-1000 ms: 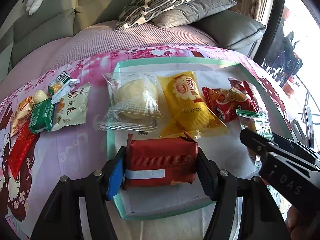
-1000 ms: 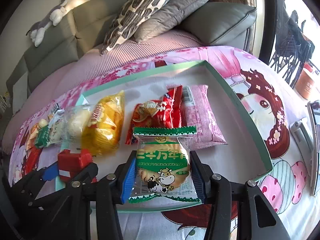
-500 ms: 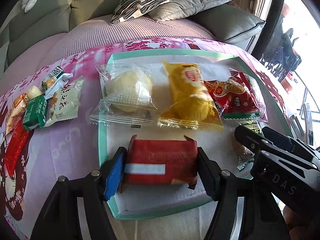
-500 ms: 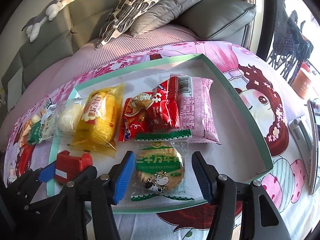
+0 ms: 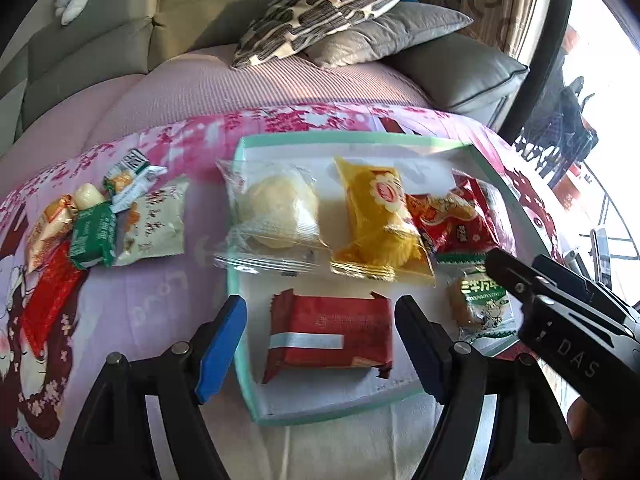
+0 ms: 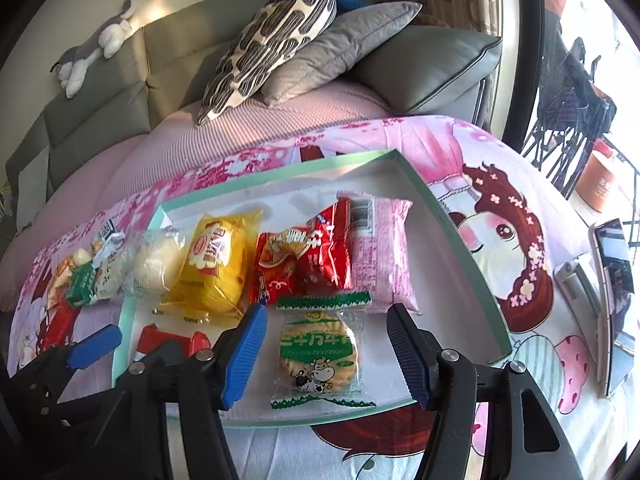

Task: Organize snacks
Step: 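Lower both snacks into the tray and open both tools, then move both open tools back over the remaining snack pile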

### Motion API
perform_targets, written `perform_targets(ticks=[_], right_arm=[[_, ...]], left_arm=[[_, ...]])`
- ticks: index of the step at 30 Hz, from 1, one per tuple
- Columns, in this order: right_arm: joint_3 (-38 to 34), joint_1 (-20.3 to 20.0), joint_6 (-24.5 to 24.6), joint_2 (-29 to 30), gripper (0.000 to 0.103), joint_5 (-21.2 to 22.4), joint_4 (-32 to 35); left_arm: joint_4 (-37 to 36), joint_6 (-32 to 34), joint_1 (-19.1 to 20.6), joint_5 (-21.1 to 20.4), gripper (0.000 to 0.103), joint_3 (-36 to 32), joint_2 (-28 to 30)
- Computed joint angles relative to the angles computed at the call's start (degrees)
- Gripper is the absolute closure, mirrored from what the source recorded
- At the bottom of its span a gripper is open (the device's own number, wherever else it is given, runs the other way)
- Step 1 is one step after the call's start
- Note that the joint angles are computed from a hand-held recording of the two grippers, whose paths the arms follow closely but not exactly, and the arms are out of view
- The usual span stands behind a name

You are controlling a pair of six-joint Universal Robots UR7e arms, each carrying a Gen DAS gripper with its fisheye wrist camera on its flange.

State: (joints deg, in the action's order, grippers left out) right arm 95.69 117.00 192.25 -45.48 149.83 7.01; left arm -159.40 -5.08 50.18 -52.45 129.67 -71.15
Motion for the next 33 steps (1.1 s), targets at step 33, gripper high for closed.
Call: perform_targets(ticks=[33], right_arm=[[-3.91, -0.12, -3.10, 4.84, 0.000, -0.33, 2.56]], left_arm=[[4.05, -8.42, 4.64, 12.92, 0.002, -1.29, -2.47]])
